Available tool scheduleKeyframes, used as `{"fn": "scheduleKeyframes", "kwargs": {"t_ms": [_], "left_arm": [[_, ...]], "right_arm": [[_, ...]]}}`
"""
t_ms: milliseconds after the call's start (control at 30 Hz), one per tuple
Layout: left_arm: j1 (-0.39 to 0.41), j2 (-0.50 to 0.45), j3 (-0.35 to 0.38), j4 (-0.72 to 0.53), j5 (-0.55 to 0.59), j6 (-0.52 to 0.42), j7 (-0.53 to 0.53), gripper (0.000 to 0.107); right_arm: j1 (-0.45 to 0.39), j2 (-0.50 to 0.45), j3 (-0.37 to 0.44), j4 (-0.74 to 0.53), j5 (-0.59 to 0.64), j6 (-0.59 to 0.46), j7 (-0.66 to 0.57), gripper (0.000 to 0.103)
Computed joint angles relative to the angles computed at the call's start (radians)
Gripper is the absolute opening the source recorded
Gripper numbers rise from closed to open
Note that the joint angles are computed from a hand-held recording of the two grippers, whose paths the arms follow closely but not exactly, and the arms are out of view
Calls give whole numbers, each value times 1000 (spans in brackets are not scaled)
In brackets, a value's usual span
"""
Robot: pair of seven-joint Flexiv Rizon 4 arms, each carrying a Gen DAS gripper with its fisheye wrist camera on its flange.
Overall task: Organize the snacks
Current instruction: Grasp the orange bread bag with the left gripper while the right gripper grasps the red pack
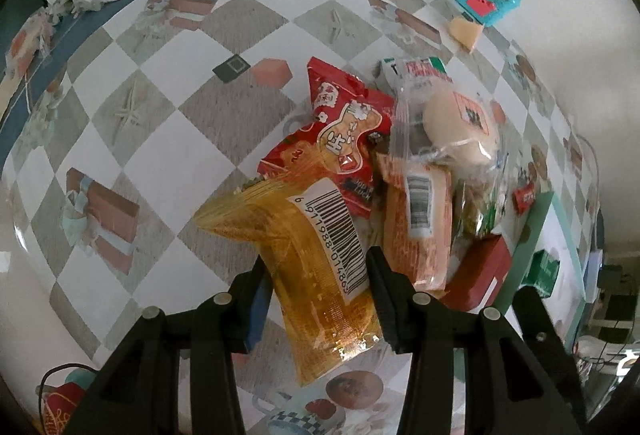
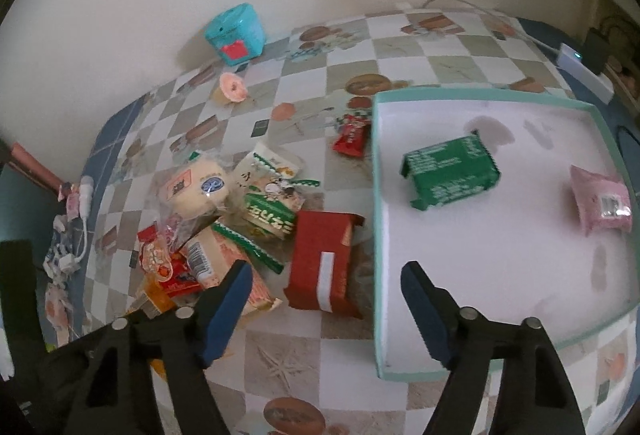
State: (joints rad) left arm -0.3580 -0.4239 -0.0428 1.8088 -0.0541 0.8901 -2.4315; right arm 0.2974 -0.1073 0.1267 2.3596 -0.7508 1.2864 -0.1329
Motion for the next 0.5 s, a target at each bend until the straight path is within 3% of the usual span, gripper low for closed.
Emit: {"fn": "scheduleKeyframes", "kwargs": {"t_ms": [233,500], "left_arm": [[17,-21,3,-7,-17,25,2,47],[14,1,-3,41,-33,60,2,47]], "right_arm": [[26,-59,12,-61,80,-53,-101,59],[51,-120,-3,-104,154,-97,-166,51]]}}
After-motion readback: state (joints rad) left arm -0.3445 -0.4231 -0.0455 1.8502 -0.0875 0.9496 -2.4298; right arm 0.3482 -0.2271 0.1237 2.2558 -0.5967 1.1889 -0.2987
